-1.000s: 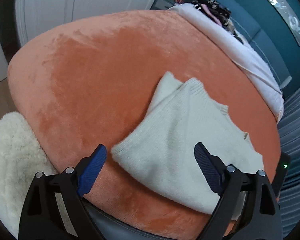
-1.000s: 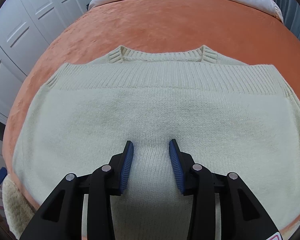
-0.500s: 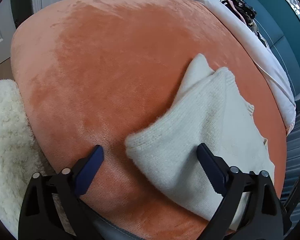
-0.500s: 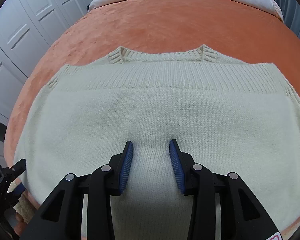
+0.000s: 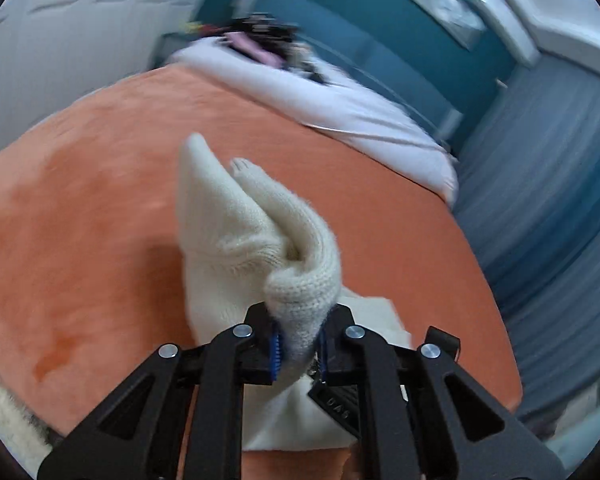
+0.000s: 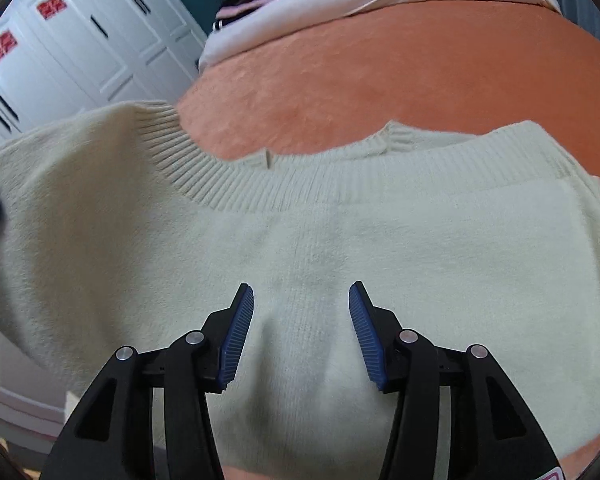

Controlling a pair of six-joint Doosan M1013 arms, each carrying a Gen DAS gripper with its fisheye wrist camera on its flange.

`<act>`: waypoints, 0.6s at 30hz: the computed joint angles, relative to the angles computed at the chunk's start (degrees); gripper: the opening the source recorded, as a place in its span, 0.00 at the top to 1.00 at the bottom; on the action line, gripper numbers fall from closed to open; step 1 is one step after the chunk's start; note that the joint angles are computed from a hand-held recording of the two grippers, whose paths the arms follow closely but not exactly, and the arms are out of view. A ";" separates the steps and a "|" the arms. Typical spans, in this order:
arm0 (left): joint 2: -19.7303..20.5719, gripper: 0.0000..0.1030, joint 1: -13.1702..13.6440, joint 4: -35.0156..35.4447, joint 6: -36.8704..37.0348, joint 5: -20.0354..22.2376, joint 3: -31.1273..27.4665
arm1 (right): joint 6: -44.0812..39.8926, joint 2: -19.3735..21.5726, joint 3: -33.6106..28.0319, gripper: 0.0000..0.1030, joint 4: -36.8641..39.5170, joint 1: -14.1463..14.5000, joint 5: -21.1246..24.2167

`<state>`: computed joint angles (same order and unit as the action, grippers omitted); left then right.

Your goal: Fold small clothes

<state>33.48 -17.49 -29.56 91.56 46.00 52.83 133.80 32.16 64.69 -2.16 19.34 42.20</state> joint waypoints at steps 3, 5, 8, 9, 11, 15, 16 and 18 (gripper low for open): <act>1.84 0.89 -3.46 -2.35 7.94 3.31 -2.64 | 7.25 -5.95 8.00 0.48 -5.21 -1.20 -2.49; 3.84 0.88 -5.64 -1.77 10.89 7.87 -4.35 | 11.45 -9.11 12.37 0.46 -8.11 -2.05 -1.62; 6.49 0.83 -8.41 3.87 12.47 13.99 -5.31 | 15.34 -12.57 17.31 0.45 -9.00 -3.11 -1.50; 6.42 0.82 -8.92 5.95 12.25 14.58 -4.45 | 15.49 -13.39 18.36 0.45 -7.98 -3.41 -1.91; 3.95 0.71 -8.64 4.87 15.20 10.58 0.54 | 14.09 -14.59 20.07 0.42 -5.33 -3.90 -4.60; -1.49 0.30 -7.20 4.12 20.05 3.35 9.16 | 3.31 -14.48 20.86 0.28 7.11 -5.13 -10.52; -2.38 0.26 -6.74 5.51 20.29 1.52 10.74 | -0.43 -13.84 20.38 0.26 11.88 -5.39 -11.49; -3.65 0.22 -6.10 9.64 19.88 -0.04 13.22 | -5.88 -12.07 18.52 0.25 18.87 -5.97 -11.02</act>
<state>29.83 -23.58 -19.92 111.44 45.96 66.04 127.92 20.10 83.21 16.72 13.37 31.18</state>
